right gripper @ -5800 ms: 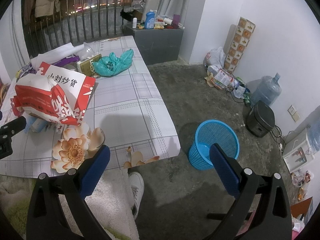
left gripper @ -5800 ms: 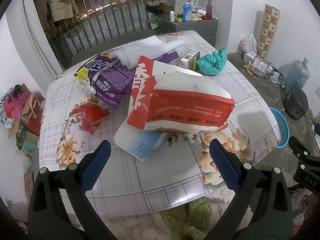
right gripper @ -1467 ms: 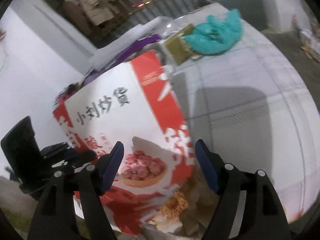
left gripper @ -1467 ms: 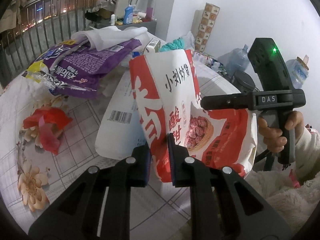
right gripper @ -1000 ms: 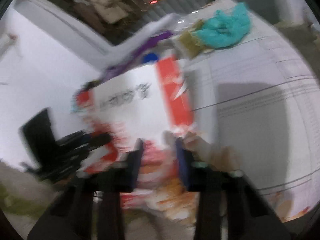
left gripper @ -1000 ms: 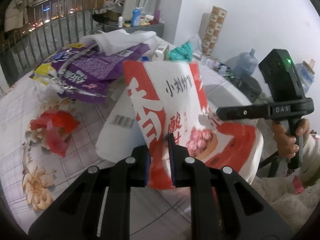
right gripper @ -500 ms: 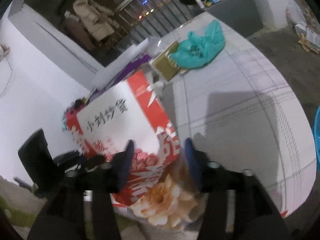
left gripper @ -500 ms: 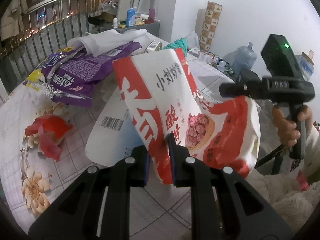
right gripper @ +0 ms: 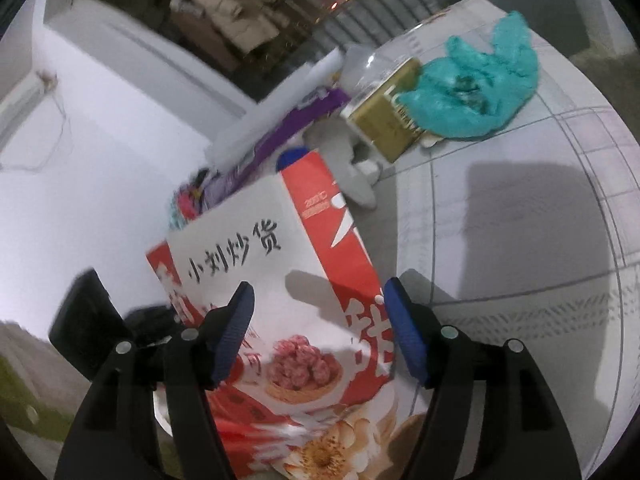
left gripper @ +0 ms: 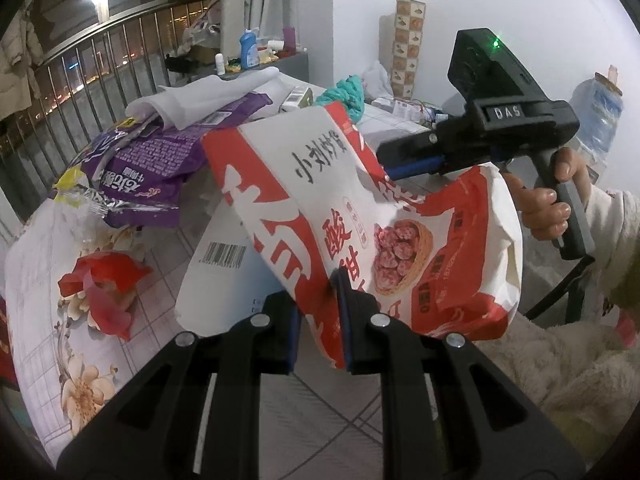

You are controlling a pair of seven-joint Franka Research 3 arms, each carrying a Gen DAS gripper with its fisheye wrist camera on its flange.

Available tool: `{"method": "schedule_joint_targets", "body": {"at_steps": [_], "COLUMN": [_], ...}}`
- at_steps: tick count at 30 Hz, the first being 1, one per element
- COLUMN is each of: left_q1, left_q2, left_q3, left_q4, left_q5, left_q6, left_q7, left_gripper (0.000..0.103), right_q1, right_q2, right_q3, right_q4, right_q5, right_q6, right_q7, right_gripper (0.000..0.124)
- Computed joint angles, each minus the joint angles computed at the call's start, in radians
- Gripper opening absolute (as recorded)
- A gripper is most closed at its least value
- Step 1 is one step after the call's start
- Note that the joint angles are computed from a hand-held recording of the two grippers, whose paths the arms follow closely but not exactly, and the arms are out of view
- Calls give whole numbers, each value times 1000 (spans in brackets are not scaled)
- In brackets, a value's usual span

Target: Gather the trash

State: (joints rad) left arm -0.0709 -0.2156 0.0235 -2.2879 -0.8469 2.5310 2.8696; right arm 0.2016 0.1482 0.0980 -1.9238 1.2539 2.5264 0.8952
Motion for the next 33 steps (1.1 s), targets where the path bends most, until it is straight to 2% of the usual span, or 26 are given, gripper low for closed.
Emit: {"method": "schedule_joint_targets", "body": {"at_steps": [3, 8, 15, 18, 22, 26, 28, 30, 33], "left_q1": [3, 0, -4, -6, -5, -2, -1, 9, 26], "left_q2": [3, -5, -11, -13, -13, -15, -13, -7, -1], "left_q3": [3, 1, 2, 8, 8, 9, 20, 28, 31], "left_q4": [3, -11, -21, -23, -22, -19, -6, 12, 28], "left_q5": [-12, -29, -36, -43, -43, -44, -67, -85, -112], "left_q6": [-5, 8, 27, 21, 18, 15, -11, -51, -92], "left_q7": [0, 12, 21, 26, 24, 8, 5, -11, -19], "left_gripper": [14, 14, 14, 14, 14, 14, 14, 14, 14], "right_q1": [-3, -12, -30, -33, -40, -46, -35, -18, 9], "right_q2": [-6, 24, 78, 56, 19, -70, -113, -154, -216], "right_q3": [-8, -5, 4, 3, -2, -17, -27, -37, -45], "right_q4": [-3, 37, 119, 96, 37, -67, -116, -158, -221], "right_q5": [-47, -12, -168, -191, -144, -27, 18, 9, 13], "right_q6": [-19, 14, -125, -130, -122, -136, -119, -96, -35], "right_q7": [15, 10, -7, -4, 18, -29, -48, -28, -9], "right_gripper": [66, 66, 66, 65, 51, 36, 29, 17, 10]}}
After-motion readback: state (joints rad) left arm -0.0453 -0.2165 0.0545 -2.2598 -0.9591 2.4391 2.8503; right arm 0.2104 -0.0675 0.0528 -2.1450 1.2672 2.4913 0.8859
